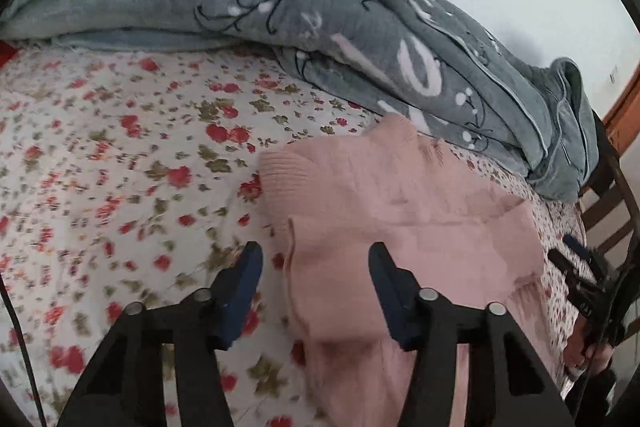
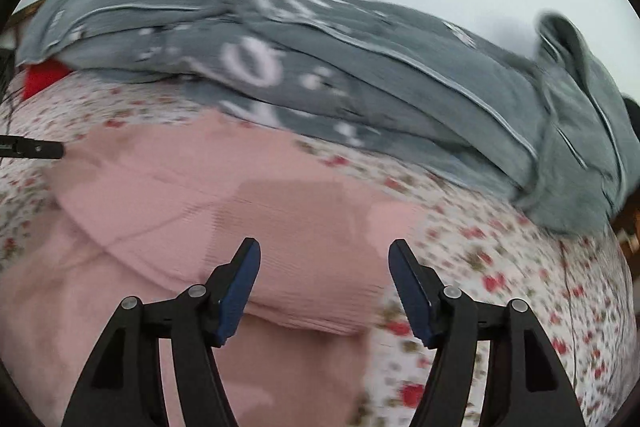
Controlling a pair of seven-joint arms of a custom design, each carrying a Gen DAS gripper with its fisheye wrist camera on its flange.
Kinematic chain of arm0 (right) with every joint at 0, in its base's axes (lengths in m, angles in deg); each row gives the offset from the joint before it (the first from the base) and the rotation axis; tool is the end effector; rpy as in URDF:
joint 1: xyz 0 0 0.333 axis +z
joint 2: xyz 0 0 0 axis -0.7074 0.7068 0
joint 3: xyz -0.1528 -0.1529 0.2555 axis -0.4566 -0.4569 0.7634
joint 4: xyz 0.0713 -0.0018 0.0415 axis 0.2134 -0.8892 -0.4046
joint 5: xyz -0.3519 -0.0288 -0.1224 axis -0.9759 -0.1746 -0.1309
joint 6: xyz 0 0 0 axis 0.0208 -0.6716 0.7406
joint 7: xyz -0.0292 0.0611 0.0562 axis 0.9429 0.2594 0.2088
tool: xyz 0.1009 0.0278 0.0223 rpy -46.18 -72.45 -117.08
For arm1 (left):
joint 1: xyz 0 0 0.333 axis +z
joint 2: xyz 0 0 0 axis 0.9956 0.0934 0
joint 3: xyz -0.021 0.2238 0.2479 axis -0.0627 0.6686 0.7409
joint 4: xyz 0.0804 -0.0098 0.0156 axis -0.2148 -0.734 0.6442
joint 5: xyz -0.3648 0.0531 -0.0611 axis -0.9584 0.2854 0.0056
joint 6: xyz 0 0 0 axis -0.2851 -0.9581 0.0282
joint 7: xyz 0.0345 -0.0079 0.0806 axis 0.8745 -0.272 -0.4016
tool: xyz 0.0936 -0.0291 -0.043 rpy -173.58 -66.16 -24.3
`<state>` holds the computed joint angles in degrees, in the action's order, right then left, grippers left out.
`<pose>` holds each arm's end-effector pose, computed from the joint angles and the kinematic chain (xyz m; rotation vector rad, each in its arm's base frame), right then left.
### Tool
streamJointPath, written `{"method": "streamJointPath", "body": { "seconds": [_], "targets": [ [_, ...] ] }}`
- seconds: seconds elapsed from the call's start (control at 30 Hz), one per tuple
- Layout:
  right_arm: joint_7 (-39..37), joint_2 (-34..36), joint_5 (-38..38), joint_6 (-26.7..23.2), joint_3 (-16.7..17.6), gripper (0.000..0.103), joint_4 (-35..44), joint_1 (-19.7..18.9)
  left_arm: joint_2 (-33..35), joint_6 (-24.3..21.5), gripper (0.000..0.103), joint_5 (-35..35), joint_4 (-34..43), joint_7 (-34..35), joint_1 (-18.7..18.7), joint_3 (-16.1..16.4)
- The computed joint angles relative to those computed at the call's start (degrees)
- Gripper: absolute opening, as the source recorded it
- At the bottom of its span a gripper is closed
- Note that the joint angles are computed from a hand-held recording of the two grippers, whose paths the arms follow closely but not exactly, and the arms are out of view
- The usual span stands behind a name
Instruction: Fold small clothes
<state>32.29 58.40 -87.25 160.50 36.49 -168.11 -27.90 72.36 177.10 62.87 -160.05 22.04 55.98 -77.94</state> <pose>0.6463 0.1911 0.4923 -2.0785 1.3500 -0.7804 0.6196 -0.4026 0.4721 -2.1516 1.6942 -0.9770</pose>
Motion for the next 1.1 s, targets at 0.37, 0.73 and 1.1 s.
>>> {"method": "streamJointPath", "body": {
  "seconds": [0.37,0.73,1.1],
  "targets": [
    [-1.96,5.20,9.50,-3.85,1.38,0.070,5.56,-4.35,2.71,1.98,0.006,4.45,6.50,1.32,-1.88,3.17],
    [-0.97,5.74,8.24,-8.37,0.78,0.079,6.75,-3.67,5.01,-4.70,0.031,0.09,7.70,1.12,-0.41,1.36],
    [3.79,-12.32,2.13,1.53,0.34,0.079,-15.62,-3.29,-9.54,-8.52,0.071,16.78,-9.28,-19.82,-6.54,2.55]
  ]
}}
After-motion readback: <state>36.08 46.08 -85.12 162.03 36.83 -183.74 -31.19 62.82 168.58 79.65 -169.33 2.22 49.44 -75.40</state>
